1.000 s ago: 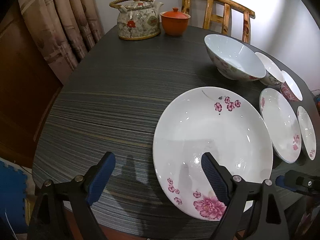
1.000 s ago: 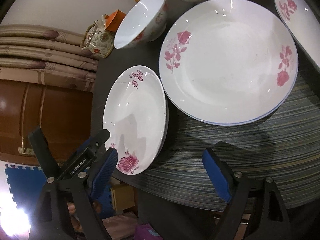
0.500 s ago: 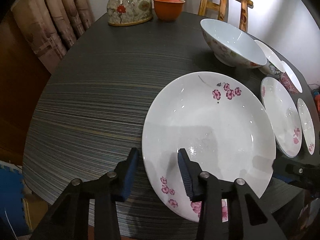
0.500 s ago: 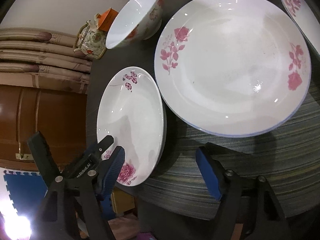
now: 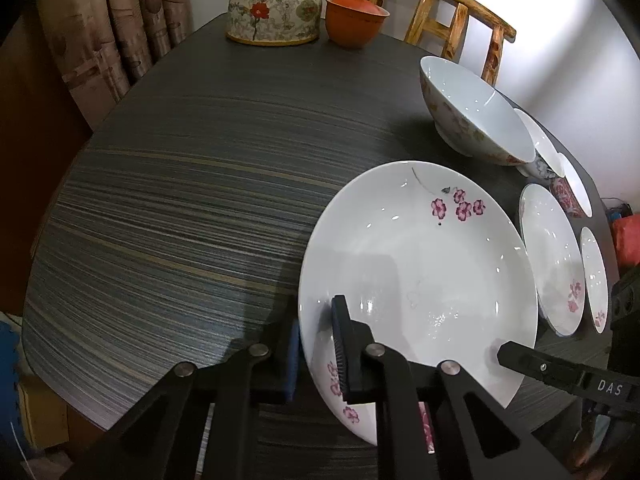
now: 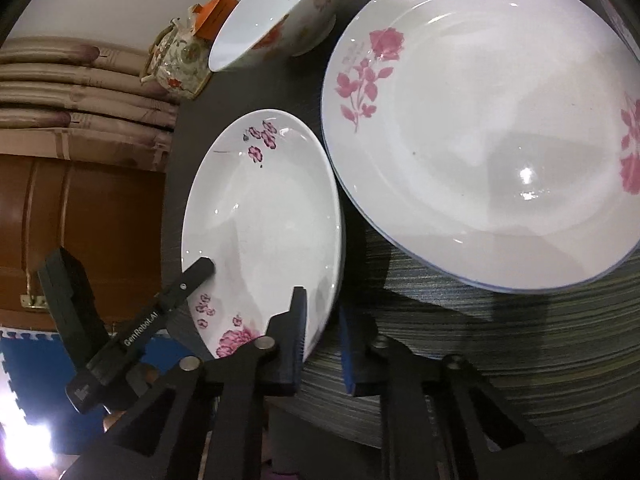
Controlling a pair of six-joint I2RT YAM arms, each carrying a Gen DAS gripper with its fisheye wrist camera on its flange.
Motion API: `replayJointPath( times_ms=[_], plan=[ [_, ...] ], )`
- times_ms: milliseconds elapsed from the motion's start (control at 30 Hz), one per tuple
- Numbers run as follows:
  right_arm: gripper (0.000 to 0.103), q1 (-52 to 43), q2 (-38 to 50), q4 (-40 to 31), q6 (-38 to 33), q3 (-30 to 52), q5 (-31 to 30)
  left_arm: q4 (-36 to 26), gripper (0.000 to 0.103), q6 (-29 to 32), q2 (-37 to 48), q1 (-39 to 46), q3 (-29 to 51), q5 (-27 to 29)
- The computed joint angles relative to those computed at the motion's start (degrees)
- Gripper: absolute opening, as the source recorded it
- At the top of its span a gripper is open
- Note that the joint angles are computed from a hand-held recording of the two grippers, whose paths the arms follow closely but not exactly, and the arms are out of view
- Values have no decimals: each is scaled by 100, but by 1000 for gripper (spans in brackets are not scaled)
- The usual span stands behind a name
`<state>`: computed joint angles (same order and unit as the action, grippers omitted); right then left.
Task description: Organize plates and bowls
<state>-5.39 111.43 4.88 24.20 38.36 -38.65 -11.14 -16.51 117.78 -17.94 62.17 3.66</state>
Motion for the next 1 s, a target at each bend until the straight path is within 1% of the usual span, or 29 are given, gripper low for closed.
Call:
replayJointPath(
  times_ms=[133,200,333,533,733,933,1000],
  plan=[
    [14,92,-21,66,-78,-10,56,48,15,-64,-8,39,-50,-71],
    [14,106,51,185,-67,-15,-7,46,14,-145,-31,62,-63,-103],
    [14,289,76,157,-144,125,14,26,14,-217,-69,263,-86,-90],
    [14,657,180,188,15,410,99,8,14,-249,-120,636,-123,-32],
    [14,849,347,266,92,617,164,76,14,-293,-97,748,-129,-81],
    [14,986,398,275,55,717,320,198,14,-377,-105,725,-213,-252],
    [15,1031,461,282,67,757,349,169,15,-358,-80,614,-166,-448]
  ],
)
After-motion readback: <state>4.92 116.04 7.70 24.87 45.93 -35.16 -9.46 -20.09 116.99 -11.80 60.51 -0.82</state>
